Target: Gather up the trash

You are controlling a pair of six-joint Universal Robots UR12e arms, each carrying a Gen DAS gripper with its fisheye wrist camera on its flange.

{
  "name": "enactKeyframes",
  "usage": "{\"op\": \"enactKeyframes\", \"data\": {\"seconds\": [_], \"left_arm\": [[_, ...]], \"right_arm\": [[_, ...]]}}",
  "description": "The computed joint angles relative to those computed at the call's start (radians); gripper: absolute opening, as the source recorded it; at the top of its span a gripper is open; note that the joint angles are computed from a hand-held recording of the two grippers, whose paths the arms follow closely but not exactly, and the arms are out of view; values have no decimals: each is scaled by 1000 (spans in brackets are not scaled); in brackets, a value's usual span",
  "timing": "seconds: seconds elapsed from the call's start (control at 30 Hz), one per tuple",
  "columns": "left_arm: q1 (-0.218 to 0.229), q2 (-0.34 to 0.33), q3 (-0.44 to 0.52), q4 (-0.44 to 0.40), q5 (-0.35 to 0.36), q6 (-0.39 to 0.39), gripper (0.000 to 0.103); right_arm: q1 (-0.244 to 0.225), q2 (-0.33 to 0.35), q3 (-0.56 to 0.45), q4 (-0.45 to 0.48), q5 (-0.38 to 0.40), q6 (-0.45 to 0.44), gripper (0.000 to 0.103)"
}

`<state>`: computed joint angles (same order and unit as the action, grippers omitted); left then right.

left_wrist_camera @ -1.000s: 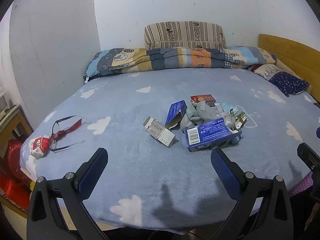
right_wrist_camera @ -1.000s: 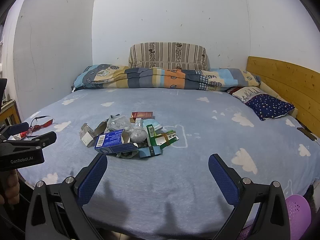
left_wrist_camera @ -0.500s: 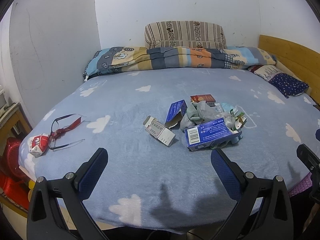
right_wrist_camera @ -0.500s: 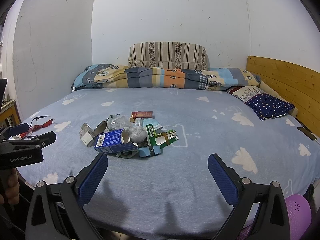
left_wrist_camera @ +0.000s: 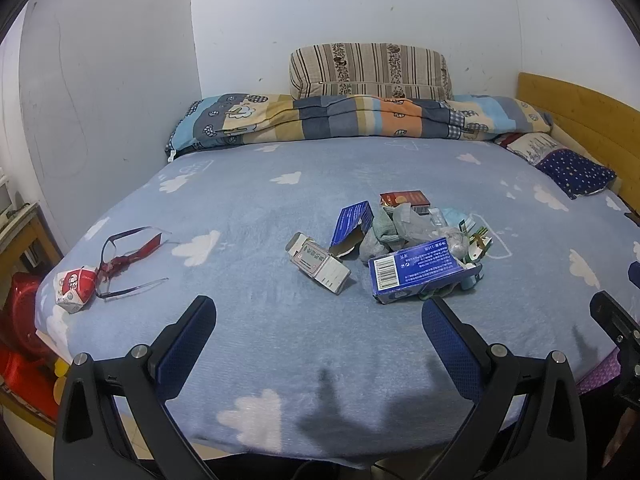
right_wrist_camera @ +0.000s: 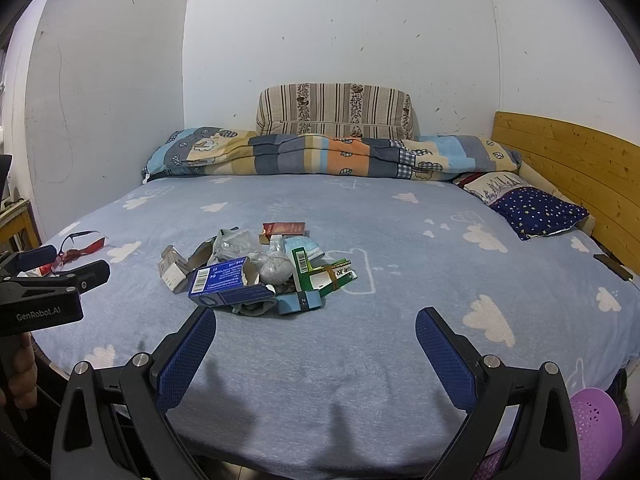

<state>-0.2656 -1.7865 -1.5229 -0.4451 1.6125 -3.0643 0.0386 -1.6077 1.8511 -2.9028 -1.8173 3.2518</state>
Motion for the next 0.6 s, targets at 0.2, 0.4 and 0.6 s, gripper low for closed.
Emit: {"op": "enactKeyframes", "data": {"seconds": [0.2, 0.4, 0.6], "left_arm": [[-1, 0, 1, -2, 0, -3, 103], [1, 0, 1, -3, -2, -3, 103], [4, -2, 10, -27, -3, -28, 103]], "right_arm": [[0, 0, -1, 1, 0, -2, 101], [0, 0, -1, 1, -1, -1, 101], [0, 1, -3, 8, 4, 2, 101]]}}
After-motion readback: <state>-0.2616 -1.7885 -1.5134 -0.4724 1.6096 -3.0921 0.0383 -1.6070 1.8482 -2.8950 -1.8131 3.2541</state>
